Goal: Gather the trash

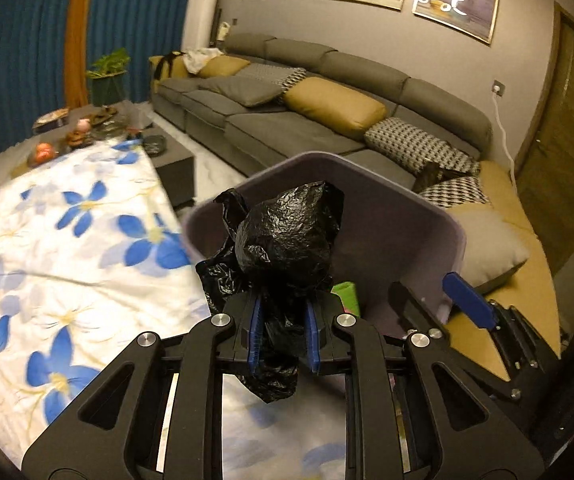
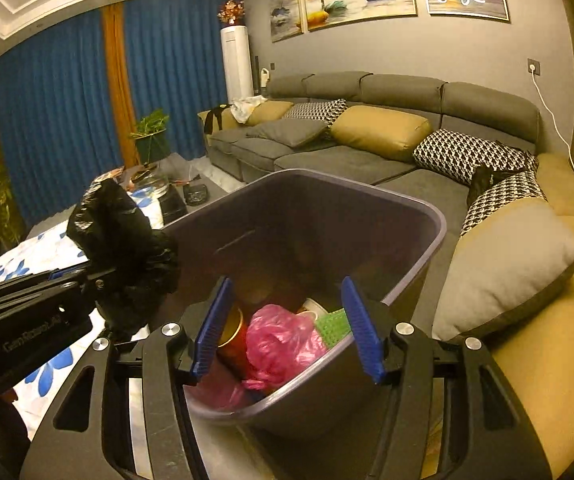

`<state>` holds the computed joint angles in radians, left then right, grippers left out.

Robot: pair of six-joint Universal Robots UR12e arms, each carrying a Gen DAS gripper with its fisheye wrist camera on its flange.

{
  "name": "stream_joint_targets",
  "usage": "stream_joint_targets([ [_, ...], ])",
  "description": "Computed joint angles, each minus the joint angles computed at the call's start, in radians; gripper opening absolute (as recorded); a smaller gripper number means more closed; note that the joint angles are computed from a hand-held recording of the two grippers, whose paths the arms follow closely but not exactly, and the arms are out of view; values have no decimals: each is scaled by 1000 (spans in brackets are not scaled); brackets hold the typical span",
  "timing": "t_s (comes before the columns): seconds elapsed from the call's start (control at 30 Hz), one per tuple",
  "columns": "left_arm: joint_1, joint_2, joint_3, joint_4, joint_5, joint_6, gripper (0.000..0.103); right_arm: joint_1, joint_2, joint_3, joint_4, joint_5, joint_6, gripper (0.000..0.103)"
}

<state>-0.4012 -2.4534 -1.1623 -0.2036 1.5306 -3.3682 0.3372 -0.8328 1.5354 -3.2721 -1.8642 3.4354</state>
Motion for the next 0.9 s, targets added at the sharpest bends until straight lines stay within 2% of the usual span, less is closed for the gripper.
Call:
stream_joint_targets([
  [0.1, 3, -17, 24, -28, -39, 5, 27, -4, 6, -7, 11, 18, -9, 61],
  [0.2, 10, -18, 20, -42, -54, -6, 51, -5, 11, -10, 11, 21, -28, 62],
  [0.27, 10, -16, 12, -25, -27, -15, 67, -7, 13, -11, 7, 35, -38, 67],
  [0.37, 13, -2, -15, 8, -8, -42, 81, -4, 16, -17, 13, 25, -45, 69],
  [0.47, 15, 14, -43, 46, 13, -61, 88, -3, 16, -17, 14, 15, -57, 74],
  [0.6, 12, 37, -81, 68, 51, -61, 89, 1, 11, -8, 9, 3, -62, 74],
  [0.7, 0, 59, -120, 84, 127, -47, 90, 3, 1, 5, 3, -2, -52, 76],
  [0.73, -3, 67, -135, 94, 151, -41, 90, 3, -2, 11, -3, -4, -49, 80],
  [0.9, -20, 116, -224, 161, 274, -34, 93, 13, -24, 48, -59, -21, -58, 84],
])
